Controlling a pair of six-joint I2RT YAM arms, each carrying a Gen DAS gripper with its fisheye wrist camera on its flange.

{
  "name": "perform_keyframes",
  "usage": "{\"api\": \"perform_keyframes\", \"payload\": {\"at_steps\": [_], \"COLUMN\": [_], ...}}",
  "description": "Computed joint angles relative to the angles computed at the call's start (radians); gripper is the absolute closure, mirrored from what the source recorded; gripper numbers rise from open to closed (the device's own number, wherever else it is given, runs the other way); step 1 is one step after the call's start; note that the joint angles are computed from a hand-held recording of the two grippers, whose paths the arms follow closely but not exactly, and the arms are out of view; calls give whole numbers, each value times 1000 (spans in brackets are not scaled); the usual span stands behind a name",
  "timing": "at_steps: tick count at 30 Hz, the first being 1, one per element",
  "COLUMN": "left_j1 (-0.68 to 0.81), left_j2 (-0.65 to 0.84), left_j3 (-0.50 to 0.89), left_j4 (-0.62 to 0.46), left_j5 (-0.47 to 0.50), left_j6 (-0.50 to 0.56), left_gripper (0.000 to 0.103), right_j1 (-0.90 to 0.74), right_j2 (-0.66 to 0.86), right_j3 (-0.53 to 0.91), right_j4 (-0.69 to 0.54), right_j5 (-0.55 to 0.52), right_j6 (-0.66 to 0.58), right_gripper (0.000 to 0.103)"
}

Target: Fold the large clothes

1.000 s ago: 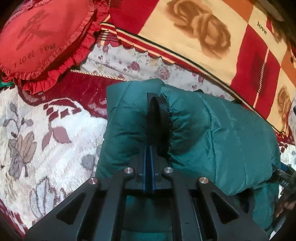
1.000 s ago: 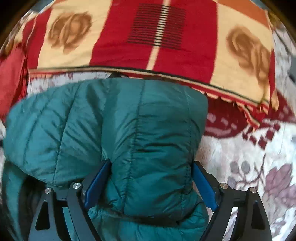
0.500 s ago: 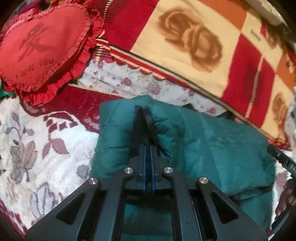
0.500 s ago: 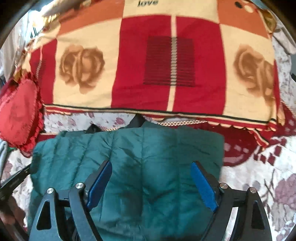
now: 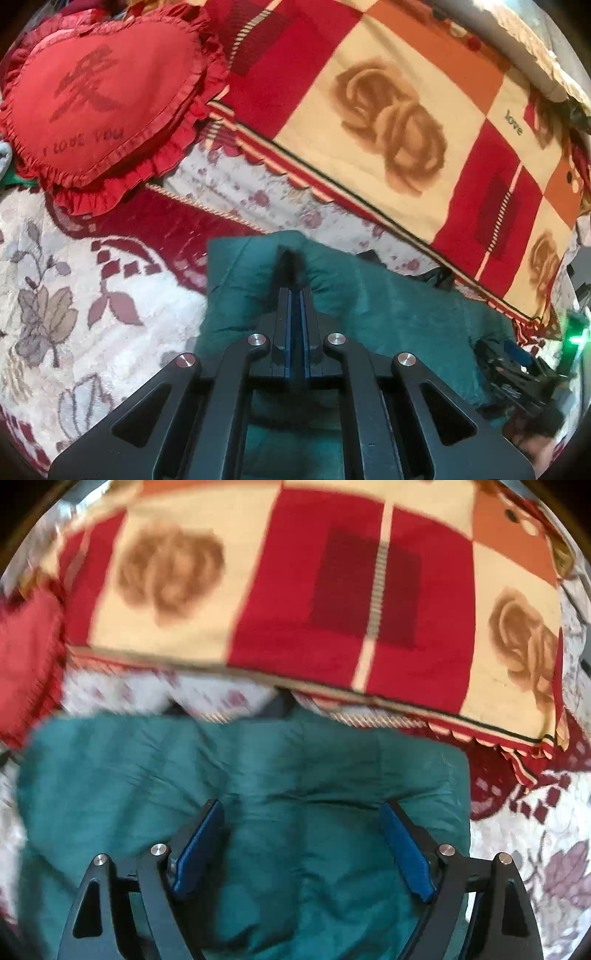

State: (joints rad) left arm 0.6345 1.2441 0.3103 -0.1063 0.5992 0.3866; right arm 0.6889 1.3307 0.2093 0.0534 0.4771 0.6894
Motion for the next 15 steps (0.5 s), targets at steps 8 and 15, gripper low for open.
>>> {"api": "perform_keyframes", "payload": {"at_steps": [8,15], "left_j1": [-227,-197], "left_j2": [268,453], "left_j3": [3,-35], "left_j4": [302,543], "left_j5": [-234,-196], "left_j6": [-138,-85], "left_gripper": [50,44], "right_j1": [209,251], "right_j2": [167,376], "right_j3": [156,129], "right_j4": [-7,197], "right_j5": [-2,9], "right_j6": [29,57], "right_gripper": [18,17]}}
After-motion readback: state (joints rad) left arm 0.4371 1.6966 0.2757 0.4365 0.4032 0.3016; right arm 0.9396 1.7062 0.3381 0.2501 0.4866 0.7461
